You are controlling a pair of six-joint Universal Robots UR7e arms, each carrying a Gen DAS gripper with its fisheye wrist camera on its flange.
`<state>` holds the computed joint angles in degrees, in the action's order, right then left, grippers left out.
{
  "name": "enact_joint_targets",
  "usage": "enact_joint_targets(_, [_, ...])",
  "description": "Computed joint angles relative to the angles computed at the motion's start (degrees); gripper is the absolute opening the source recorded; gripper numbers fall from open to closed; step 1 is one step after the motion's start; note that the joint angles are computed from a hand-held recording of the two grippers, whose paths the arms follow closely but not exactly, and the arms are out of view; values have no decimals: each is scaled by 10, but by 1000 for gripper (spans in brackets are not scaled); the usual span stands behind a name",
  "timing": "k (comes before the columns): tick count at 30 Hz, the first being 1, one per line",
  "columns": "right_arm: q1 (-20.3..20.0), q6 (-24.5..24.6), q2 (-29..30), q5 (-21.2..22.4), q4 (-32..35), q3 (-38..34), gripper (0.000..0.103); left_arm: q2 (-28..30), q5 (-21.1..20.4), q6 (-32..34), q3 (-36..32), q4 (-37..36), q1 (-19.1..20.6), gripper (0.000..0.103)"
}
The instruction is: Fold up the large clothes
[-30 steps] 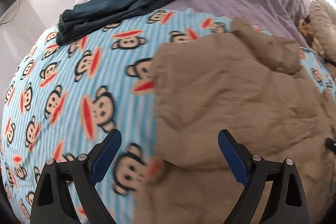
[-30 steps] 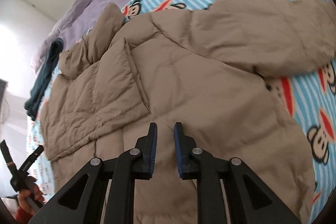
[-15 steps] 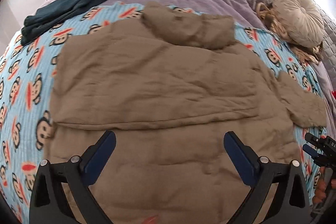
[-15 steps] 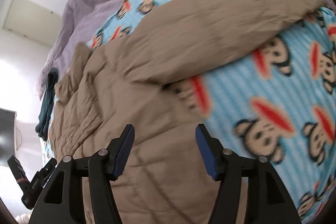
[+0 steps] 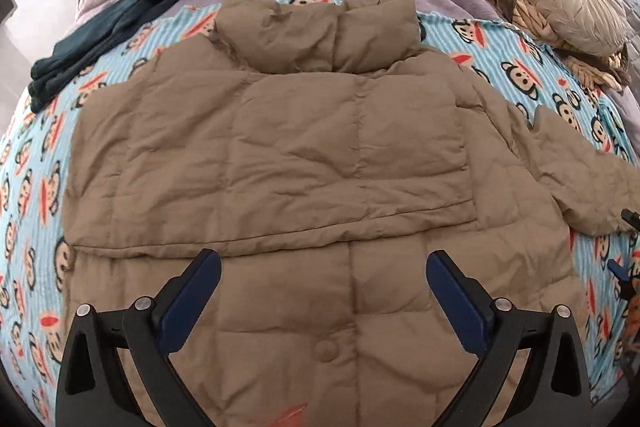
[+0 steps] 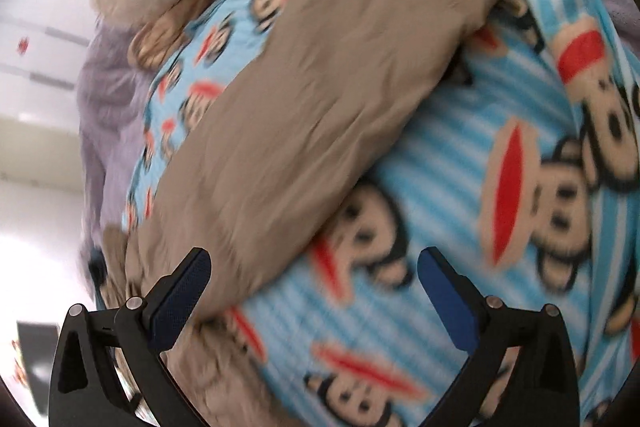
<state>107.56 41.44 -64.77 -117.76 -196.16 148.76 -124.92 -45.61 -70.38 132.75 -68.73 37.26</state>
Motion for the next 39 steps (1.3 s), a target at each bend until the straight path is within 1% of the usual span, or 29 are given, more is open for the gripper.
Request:
enact_joint_targets(4, [-59, -25, 3, 45, -92, 9, 103, 18, -1, 36, 7, -51, 22, 103])
enact_joint_targets(6, [-90, -31, 6, 75, -129, 11, 103, 27, -10, 70, 11, -88, 36, 103])
enact_joint_targets(10, [-135, -29, 18, 138, -178, 6, 102, 33, -20, 105, 13, -146, 55, 103])
enact_joint_targets(11, [-142, -23, 21, 152, -191, 6, 102, 35, -18, 107, 14, -151, 55, 103])
enact_joint_targets(12, [-146, -13, 27, 163, -200, 2, 98, 37, -13, 111, 13, -155, 54, 103])
enact_joint_targets(13, [-147, -3, 32, 171, -204, -2, 81, 39, -8, 112, 11, -151, 53, 103])
enact_joint_targets(14, [-150, 7, 31, 179, -197, -4, 68, 42, 0, 112, 8, -146, 50, 103])
enact_joint_targets(16, [-158, 21, 26, 196, -174, -8, 15, 46, 8, 116, 4, -141, 51, 103])
enact_joint_targets(17, [-158, 21, 26, 202, -171, -11, 8, 47, 11, 117, 1, -139, 53, 103])
enact_joint_targets(18, [-152, 16, 26, 201, -168, -15, 8, 47, 13, 121, -1, -140, 56, 103])
enact_joint_targets(20, [-116, -3, 21, 167, -143, -34, 8, 40, 17, 130, -5, -137, 60, 103])
enact_joint_targets(23, [-64, -28, 18, 137, -99, -67, 8, 32, 27, 143, -13, -126, 64, 103])
enact_joint_targets(26, [-1, -67, 37, 111, -55, -121, 8, 18, 43, 145, -23, -105, 66, 103])
enact_joint_targets(28, [34, -97, 57, 101, -26, -157, 8, 10, 57, 147, -30, -97, 70, 103])
enact_joint_targets(31, [92, -153, 106, 89, 27, -230, 8, -2, 79, 149, -45, -86, 81, 103])
enact_joint_targets(37, [204, -278, 241, 71, 142, -390, 8, -31, 122, 160, -74, -62, 112, 103])
enact_joint_targets(39, [230, -302, 287, 69, 180, -433, 8, -40, 129, 162, -78, -52, 125, 103])
